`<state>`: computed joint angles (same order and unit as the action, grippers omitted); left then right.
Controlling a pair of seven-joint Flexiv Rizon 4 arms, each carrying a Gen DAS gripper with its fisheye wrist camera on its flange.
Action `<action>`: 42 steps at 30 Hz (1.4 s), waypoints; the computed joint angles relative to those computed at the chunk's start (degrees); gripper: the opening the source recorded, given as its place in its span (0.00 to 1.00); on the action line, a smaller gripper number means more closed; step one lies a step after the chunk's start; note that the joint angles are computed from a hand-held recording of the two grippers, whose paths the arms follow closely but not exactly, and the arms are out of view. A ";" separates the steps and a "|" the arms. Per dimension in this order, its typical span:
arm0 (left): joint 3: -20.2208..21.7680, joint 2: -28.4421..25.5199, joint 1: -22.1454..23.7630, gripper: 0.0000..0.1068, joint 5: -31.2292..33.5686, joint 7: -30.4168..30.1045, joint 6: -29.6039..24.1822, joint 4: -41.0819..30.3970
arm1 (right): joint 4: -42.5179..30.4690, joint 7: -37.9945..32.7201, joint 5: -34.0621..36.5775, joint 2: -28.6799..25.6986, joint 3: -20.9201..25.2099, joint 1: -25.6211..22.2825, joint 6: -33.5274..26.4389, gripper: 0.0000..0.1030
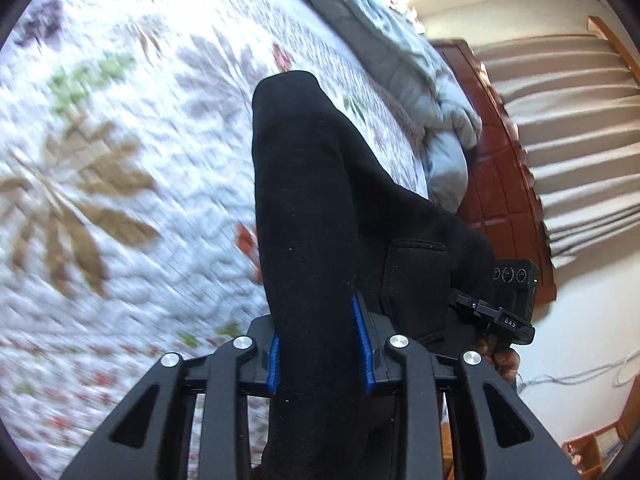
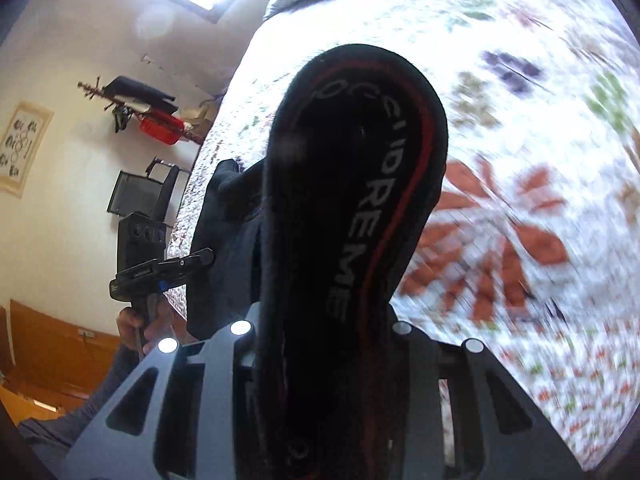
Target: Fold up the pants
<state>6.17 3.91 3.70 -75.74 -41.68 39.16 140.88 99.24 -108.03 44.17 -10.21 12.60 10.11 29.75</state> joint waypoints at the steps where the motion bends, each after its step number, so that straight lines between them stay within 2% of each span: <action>1: 1.00 -0.47 1.19 0.27 1.38 -0.09 -0.38 -1.05 | -1.83 0.42 -0.46 -1.76 0.34 1.23 0.81 0.29; 8: 3.61 -8.23 9.69 0.27 7.43 0.62 -3.24 -9.70 | -16.33 4.91 -5.68 -16.50 3.76 7.64 4.56 0.29; 16: 2.35 -20.11 18.94 0.27 11.47 0.13 -5.57 -19.51 | -34.53 11.85 -13.81 -33.77 6.86 12.66 2.92 0.29; 20: 1.20 -24.33 21.96 0.28 11.82 0.30 -5.83 -20.87 | -39.70 13.59 -15.49 -39.33 7.92 13.58 1.57 0.30; 23: -0.06 -26.35 23.94 0.34 8.66 1.34 -7.59 -19.82 | -41.74 14.90 -14.34 -42.45 8.97 12.34 0.90 0.40; 24: -0.47 -26.51 24.19 0.36 7.30 1.92 -7.97 -19.28 | -42.02 15.57 -13.44 -43.27 9.39 11.60 0.67 0.52; 26: -0.56 -26.18 24.25 0.39 6.12 2.64 -8.00 -18.82 | -41.59 15.15 -11.49 -43.74 10.63 9.83 0.54 0.55; 27: -0.23 -25.66 24.01 0.42 6.46 2.88 -7.14 -18.69 | -40.82 14.76 -11.19 -43.13 10.67 9.29 0.84 0.59; 28: 0.42 -24.11 23.11 0.49 6.83 3.86 -3.94 -17.84 | -39.78 14.34 -11.06 -42.13 10.53 8.93 1.77 0.62; 30: 1.27 -21.00 20.67 0.57 7.23 4.64 5.03 -16.29 | -37.63 12.91 -9.94 -39.81 10.60 7.62 5.08 0.62; 31: 1.46 -19.18 19.35 0.57 6.80 5.04 10.57 -15.45 | -35.86 13.25 -10.57 -37.99 9.32 7.87 8.48 0.60; 33: 0.73 -17.01 18.47 0.57 3.60 7.44 14.99 -14.93 | -35.22 12.66 -10.36 -36.30 9.26 7.35 13.80 0.52; 34: 0.18 -16.25 18.42 0.57 1.32 9.35 14.54 -15.33 | -36.82 12.08 -8.92 -36.73 10.73 6.32 14.02 0.50; 36: -0.62 -16.22 18.44 0.60 -1.89 12.30 10.33 -16.86 | -40.44 11.17 -8.40 -38.04 12.08 6.59 12.86 0.46; 38: -1.35 -18.85 19.94 0.61 -3.50 12.26 -0.34 -19.54 | -46.40 11.94 -8.25 -41.56 12.93 8.09 8.67 0.44; 41: -2.70 -23.79 19.09 0.60 -3.82 9.57 -2.32 -22.92 | -53.05 15.18 -8.43 -46.81 11.80 10.71 5.18 0.42; 42: -2.83 -25.22 19.22 0.60 -3.75 8.44 -2.43 -23.52 | -54.26 16.34 -8.40 -48.00 11.41 11.23 4.75 0.36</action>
<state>3.34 -21.31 22.92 -79.49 -33.24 36.73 117.36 44.98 -91.69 35.77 -58.21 24.01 21.34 34.50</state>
